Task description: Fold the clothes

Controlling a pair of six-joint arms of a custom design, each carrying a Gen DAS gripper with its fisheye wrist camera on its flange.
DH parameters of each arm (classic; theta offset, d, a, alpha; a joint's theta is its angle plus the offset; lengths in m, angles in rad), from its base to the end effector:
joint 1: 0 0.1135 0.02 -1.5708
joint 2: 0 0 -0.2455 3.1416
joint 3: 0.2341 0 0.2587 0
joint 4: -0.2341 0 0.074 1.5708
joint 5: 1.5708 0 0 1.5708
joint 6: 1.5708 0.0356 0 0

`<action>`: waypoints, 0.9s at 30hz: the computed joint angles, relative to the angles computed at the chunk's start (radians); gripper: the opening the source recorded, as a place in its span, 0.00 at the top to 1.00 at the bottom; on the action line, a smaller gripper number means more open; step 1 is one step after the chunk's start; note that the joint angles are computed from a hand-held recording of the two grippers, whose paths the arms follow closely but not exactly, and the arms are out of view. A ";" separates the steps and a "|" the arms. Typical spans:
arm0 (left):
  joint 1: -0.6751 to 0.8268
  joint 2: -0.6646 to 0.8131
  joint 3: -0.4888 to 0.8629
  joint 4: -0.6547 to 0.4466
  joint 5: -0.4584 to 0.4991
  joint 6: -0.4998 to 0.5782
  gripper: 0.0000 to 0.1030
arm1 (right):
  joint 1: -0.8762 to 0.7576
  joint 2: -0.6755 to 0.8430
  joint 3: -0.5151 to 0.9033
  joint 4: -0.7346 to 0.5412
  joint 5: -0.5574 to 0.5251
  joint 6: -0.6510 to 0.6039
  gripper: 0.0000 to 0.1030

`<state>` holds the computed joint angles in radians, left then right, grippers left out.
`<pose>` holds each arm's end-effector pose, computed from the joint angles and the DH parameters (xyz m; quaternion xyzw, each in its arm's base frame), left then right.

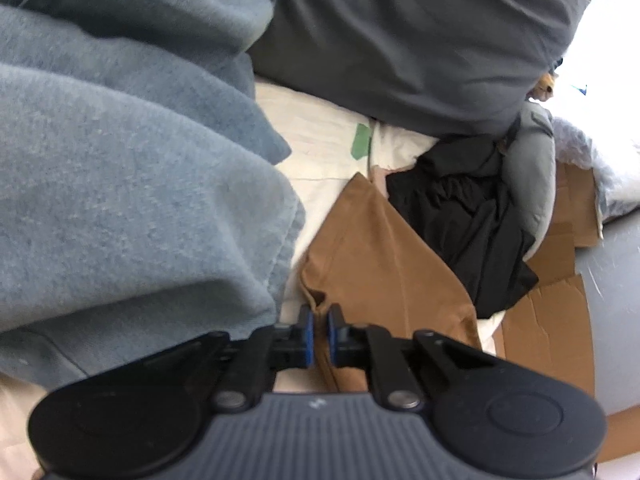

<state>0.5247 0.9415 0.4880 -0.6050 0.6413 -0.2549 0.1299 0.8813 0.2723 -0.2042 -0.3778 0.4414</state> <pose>0.1649 0.0709 0.1663 -0.2750 0.8795 -0.2698 0.2793 0.1749 0.0361 0.1304 0.0730 0.9123 0.2697 0.2993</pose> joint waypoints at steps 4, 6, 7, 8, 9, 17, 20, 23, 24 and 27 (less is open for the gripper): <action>0.007 -0.002 0.020 -0.012 0.025 0.028 0.93 | 0.101 0.163 0.027 0.161 0.011 0.041 0.70; 0.002 -0.001 0.028 -0.007 0.025 0.037 0.93 | 0.151 0.256 0.050 0.253 0.027 0.062 0.80; -0.001 0.003 0.031 -0.005 0.026 0.040 0.93 | 0.170 0.304 0.060 0.304 0.030 0.077 0.81; -0.006 0.009 0.034 0.000 0.022 0.043 0.93 | 0.188 0.354 0.072 0.354 0.034 0.094 0.82; -0.014 0.015 0.037 0.007 0.016 0.046 0.93 | 0.203 0.406 0.086 0.401 0.040 0.115 0.82; -0.043 0.076 0.067 0.026 0.006 0.105 0.93 | 0.263 0.712 0.203 0.631 0.021 0.218 0.85; -0.032 0.075 0.070 0.007 0.021 0.111 0.93 | 0.273 0.759 0.225 0.642 0.026 0.228 0.93; -0.015 0.050 0.064 -0.013 0.035 0.117 0.94 | 0.272 0.789 0.230 0.658 0.029 0.247 0.98; -0.009 0.040 0.061 -0.020 0.039 0.120 0.94 | 0.274 0.796 0.237 0.655 0.031 0.247 0.98; -0.005 0.012 0.055 -0.037 0.053 0.125 0.94 | 0.282 0.821 0.259 0.643 0.041 0.245 0.98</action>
